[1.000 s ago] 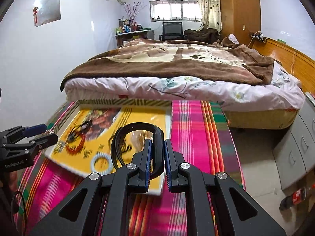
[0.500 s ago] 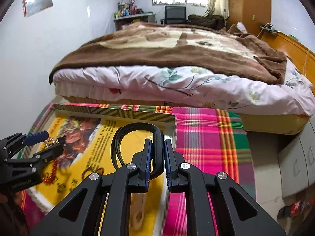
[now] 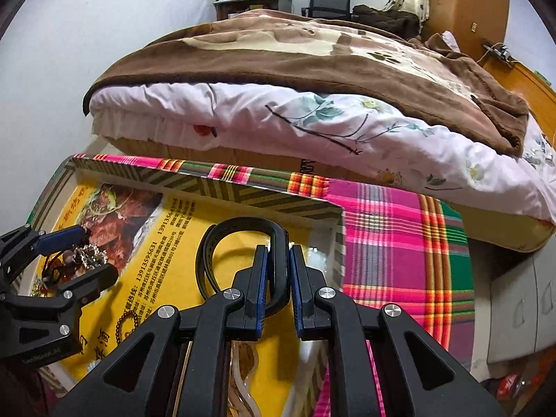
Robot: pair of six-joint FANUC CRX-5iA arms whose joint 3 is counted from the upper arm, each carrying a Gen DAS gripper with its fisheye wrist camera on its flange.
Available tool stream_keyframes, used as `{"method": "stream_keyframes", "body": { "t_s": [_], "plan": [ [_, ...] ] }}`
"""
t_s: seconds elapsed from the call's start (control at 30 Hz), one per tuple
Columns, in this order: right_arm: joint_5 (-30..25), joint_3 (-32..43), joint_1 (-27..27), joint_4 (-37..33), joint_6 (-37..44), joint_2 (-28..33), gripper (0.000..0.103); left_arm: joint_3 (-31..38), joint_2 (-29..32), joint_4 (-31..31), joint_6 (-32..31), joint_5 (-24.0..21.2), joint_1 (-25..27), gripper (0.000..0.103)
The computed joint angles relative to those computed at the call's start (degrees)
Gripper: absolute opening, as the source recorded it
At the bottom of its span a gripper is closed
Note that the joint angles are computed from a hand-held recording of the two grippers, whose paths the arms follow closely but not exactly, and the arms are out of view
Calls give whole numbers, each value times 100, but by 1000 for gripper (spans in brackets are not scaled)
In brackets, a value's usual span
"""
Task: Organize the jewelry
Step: 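Carry the wristband and barrette with both grippers into the yellow tray, then open both grippers to release the wristband and barrette in the tray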
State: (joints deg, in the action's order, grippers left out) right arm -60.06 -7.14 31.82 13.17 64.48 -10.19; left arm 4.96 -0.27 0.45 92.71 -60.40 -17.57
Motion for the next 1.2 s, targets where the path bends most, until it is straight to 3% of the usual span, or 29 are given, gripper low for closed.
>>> {"method": "stream_keyframes", "body": {
  "t_s": [0.3,0.4,0.5,0.7,1.2],
  "plan": [
    [-71,6,-26,2,-55,50,14,74,55,-22,30,-101,-5,64],
    [-44,27,-39,-68,-50,-9,17,68,20,-16,51,-130,-4,64],
    [-28,-1,16,-17,-130,-103,21,56,-46,-32,62,-141,-17,70],
    [34,-148,189,49,-367,-487,35,-52,-374,-27,57,-130,-53,75],
    [-295,-841,1396,925,-1569,-1856,35,-391,-1574,-234,326,-369,-384,76]
  ]
}}
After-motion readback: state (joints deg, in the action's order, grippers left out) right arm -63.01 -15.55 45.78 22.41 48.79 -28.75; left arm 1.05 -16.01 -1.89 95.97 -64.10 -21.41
